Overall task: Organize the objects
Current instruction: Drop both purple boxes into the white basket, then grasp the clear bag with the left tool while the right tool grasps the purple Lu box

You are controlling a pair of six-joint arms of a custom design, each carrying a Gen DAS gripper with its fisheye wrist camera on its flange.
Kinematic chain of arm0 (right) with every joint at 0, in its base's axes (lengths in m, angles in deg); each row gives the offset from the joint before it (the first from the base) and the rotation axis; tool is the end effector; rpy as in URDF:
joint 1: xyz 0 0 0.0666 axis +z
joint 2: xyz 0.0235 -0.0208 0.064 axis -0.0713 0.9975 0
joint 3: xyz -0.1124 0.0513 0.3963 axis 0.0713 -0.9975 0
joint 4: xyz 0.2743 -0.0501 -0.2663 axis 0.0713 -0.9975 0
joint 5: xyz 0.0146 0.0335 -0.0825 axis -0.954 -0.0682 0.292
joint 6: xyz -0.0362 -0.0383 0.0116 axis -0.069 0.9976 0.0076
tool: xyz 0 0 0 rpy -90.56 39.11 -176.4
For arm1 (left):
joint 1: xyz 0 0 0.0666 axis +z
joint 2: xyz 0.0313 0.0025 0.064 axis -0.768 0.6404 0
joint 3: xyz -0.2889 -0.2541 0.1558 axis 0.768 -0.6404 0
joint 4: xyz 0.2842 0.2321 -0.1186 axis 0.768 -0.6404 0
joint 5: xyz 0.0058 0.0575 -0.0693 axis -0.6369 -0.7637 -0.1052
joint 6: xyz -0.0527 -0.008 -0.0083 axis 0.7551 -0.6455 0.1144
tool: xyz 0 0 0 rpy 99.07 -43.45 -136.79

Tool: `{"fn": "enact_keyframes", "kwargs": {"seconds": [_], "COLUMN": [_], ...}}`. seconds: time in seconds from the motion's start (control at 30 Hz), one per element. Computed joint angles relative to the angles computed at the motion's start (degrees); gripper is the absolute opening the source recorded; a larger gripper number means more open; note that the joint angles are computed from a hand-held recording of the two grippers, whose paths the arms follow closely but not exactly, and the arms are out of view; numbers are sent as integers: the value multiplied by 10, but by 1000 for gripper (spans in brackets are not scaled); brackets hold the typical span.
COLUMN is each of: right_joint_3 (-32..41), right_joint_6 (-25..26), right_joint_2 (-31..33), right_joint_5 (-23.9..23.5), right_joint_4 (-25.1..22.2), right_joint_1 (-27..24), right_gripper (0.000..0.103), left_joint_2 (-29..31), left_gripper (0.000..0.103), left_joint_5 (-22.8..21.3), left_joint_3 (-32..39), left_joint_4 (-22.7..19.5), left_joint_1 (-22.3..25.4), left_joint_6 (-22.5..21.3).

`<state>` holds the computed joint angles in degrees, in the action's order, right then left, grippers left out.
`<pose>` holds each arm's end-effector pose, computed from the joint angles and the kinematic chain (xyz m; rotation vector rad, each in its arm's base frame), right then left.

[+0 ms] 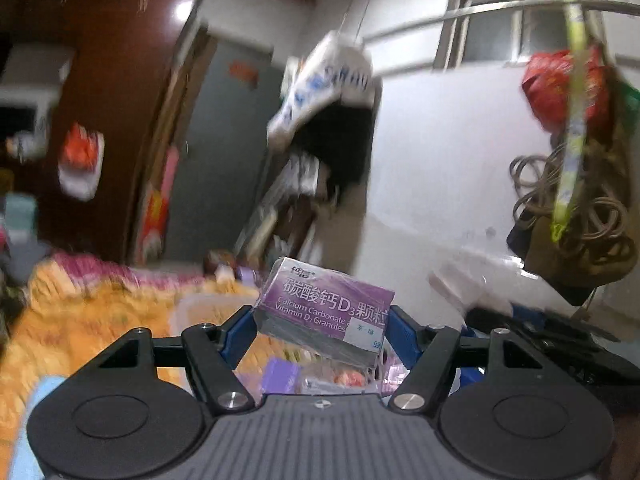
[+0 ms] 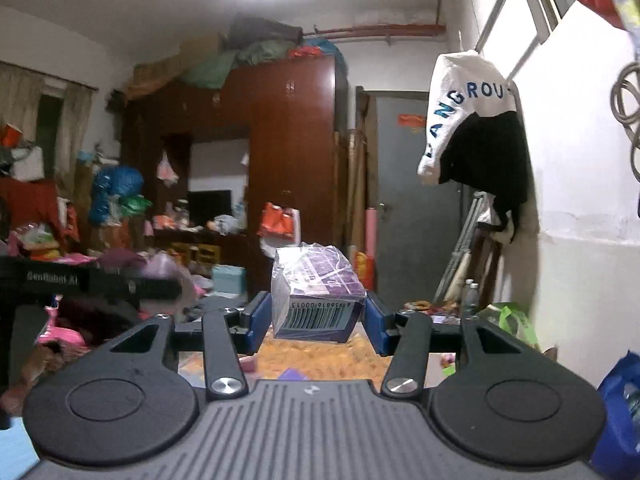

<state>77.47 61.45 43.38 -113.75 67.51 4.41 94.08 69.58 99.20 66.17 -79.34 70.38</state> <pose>0.6845 0.1166 0.4137 -0.5157 1.5897 0.3924 0.5974 -0.3242 0.3887 -0.0377 1.8032 -0.4058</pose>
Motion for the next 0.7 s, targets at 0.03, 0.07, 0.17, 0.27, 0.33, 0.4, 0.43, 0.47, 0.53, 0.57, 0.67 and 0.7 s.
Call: {"fn": "enact_keyframes", "kwargs": {"seconds": [0.03,0.07,0.17,0.27,0.33,0.4,0.43,0.47,0.53,0.57,0.67,0.7], "right_joint_3": [21,44,20,-59,-104,-153,-177,-194,-229,-249,-269,-269], "right_joint_6": [13,33,43,0,1,21,25,34,52,52,61,67], "right_joint_2": [12,23,14,-23,-42,-62,-69,-74,-84,-90,-95,-92], "right_joint_5": [14,29,50,-10,-48,-43,-44,-53,-76,-79,-90,-82], "right_joint_4": [-17,-53,-55,-19,-11,-15,-12,-22,-32,-19,-23,-19], "right_joint_1": [5,10,11,-9,-18,-19,-19,-19,-21,-20,-15,-11], "right_gripper": [69,95,100,103,103,103,103,103,103,103,103,103], "left_joint_2": [11,26,32,1,-11,-20,-28,-36,-49,-54,-64,-66], "left_gripper": [84,89,92,94,97,97,97,97,96,96,96,96], "left_joint_5": [2,-17,-43,-33,-32,-41,-41,-38,-47,-52,-60,-61], "left_joint_3": [19,47,51,-24,-58,-79,-106,-131,-182,-202,-242,-252], "left_joint_4": [-20,-59,-82,-6,15,-6,4,14,49,71,98,105], "left_joint_1": [3,2,-4,-14,-21,-33,-41,-47,-65,-73,-95,-103], "left_joint_6": [-5,-9,-14,-11,1,29,40,45,53,56,59,56]}}
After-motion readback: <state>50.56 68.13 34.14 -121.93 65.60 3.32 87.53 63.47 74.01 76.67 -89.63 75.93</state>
